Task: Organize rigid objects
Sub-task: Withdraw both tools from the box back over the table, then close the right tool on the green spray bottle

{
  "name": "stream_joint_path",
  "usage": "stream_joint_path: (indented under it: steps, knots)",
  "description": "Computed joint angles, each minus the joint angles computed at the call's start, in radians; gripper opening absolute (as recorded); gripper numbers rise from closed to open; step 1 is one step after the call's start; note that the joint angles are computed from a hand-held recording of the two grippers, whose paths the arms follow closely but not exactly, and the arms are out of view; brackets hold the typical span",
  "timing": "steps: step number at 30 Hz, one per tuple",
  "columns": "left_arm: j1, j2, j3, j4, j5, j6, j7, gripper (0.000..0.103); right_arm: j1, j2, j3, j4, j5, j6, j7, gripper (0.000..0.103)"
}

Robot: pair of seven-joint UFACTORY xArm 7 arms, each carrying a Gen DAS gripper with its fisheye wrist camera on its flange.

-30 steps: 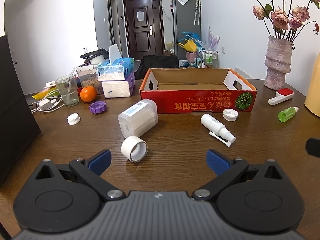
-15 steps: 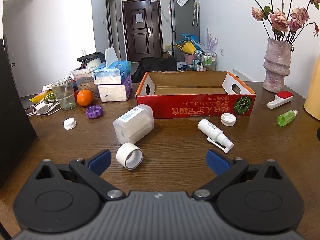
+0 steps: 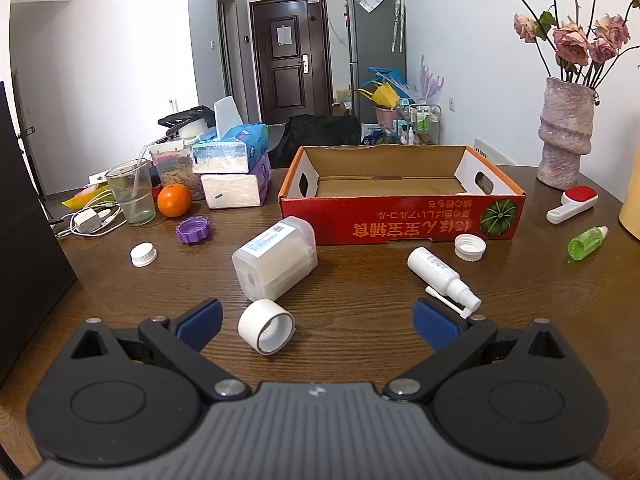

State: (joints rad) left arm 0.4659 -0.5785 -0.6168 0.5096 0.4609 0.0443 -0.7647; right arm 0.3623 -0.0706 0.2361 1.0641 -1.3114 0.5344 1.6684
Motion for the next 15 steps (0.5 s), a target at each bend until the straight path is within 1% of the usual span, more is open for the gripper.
stream_joint_path:
  steps: [7, 11, 15]
  knots:
    - [0.049, 0.023, -0.014, 0.024, 0.018, 0.008, -0.006, 0.103, -0.019, 0.072, -0.042, 0.077, 0.042, 0.009, -0.054, 0.103]
    - [0.08, 0.032, -0.022, 0.039, 0.034, 0.011, -0.018, 0.103, -0.018, 0.148, -0.078, 0.141, 0.099, 0.009, -0.094, 0.103]
    - [0.122, 0.047, -0.03, 0.058, 0.055, 0.012, -0.033, 0.103, 0.001, 0.241, -0.118, 0.217, 0.174, 0.019, -0.142, 0.103]
